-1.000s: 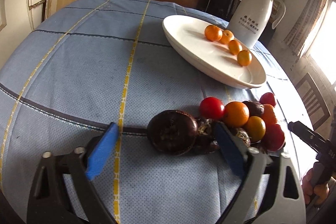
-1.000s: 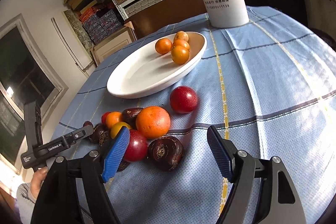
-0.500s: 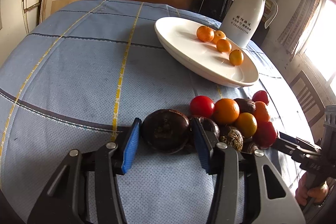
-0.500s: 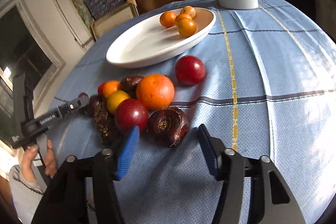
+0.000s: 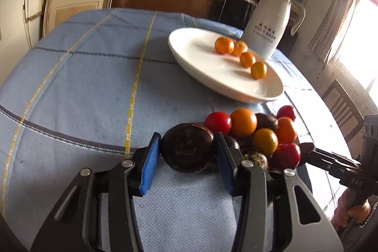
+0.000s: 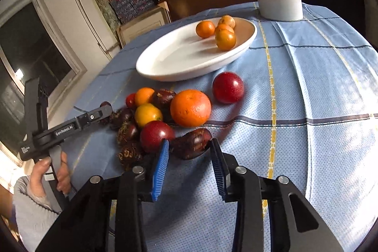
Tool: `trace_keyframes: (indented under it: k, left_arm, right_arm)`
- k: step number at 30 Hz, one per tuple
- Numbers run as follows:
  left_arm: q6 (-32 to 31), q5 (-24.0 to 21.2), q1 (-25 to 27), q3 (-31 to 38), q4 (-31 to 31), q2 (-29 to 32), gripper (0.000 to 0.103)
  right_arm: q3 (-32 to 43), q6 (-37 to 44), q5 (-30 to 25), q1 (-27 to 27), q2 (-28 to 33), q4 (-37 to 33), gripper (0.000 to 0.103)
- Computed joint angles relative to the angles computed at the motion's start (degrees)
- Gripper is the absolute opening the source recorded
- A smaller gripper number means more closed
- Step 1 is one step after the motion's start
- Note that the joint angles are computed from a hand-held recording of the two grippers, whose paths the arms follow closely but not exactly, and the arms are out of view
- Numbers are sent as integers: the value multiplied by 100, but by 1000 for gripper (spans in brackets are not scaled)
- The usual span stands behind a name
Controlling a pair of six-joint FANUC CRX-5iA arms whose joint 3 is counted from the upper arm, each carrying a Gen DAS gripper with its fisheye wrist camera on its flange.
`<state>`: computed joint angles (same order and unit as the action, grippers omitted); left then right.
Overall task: Organize fruits
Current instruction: 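Grasp a dark round fruit with the left tool while the right tool grasps a dark date, then lower both dark fruits onto the white plate and open both tools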
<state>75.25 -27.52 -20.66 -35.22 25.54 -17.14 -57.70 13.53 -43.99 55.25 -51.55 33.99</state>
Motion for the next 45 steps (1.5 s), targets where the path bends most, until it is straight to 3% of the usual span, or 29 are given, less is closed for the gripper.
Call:
trace_keyframes:
  k: [2,5,6,7,8,10,12,13,14,18,22,24,31,35,38,41,45]
  left_arm:
    - [15,7,-26,23,-55,2,45]
    - [-48,-36,-37,52,-33,44,45]
    - [5,-59,-47,90,-110,65,45]
    - [16,-58,-52,90,-127,60,45]
    - [7,-53,-49,84,-113,57,45]
    - [-19,-61,-35,72,-69,63,45]
    - [-2,-84,-25,79,-91,69,45]
    - [-3,-89,-21,81,-88,71,45]
    - [-2,-93,-21,74,-88,65,45]
    - [121,-285,12,181,-219,163,44]
    - [-455,-32,-15,-70,391,0,44]
    - [-438,28,-80,45,324,-1,44]
    - [-375,-76,-267,1101,45,622,44]
    - [390,-555,-432,2330,-1057,1519,44]
    - [665,-1017,-415,3025,-1313,2208,44]
    - [937,-1367,-438,3507,-1643,2705,44]
    - [940,-1132,-465,3405,-1685,2698,47]
  right_arm:
    - [10,277,258,-153,-73,-287,19]
    - [95,457,339,-247,52,-462,22]
    - [199,602,299,-295,193,-642,28]
    - [247,448,118,-259,317,-541,41]
    - [255,239,-54,-205,388,-393,63]
    - [204,139,-23,-210,349,-291,65]
    - [309,446,96,-355,487,-603,58]
    - [377,640,179,-474,572,-825,40]
    - [408,819,306,-586,587,-1025,37]
    - [359,913,503,-690,519,-1117,37]
    - [48,284,500,-501,104,-404,36]
    - [127,310,559,-561,168,-224,36]
    - [1250,1649,1215,-1553,1281,-855,36]
    - [2241,2964,1449,-2339,2426,-2164,36]
    - [2912,3674,1330,-2777,3288,-2899,36]
    - [3162,3828,1195,-2866,3692,-3053,37]
    - [3273,4012,1132,-2956,3876,-3250,39]
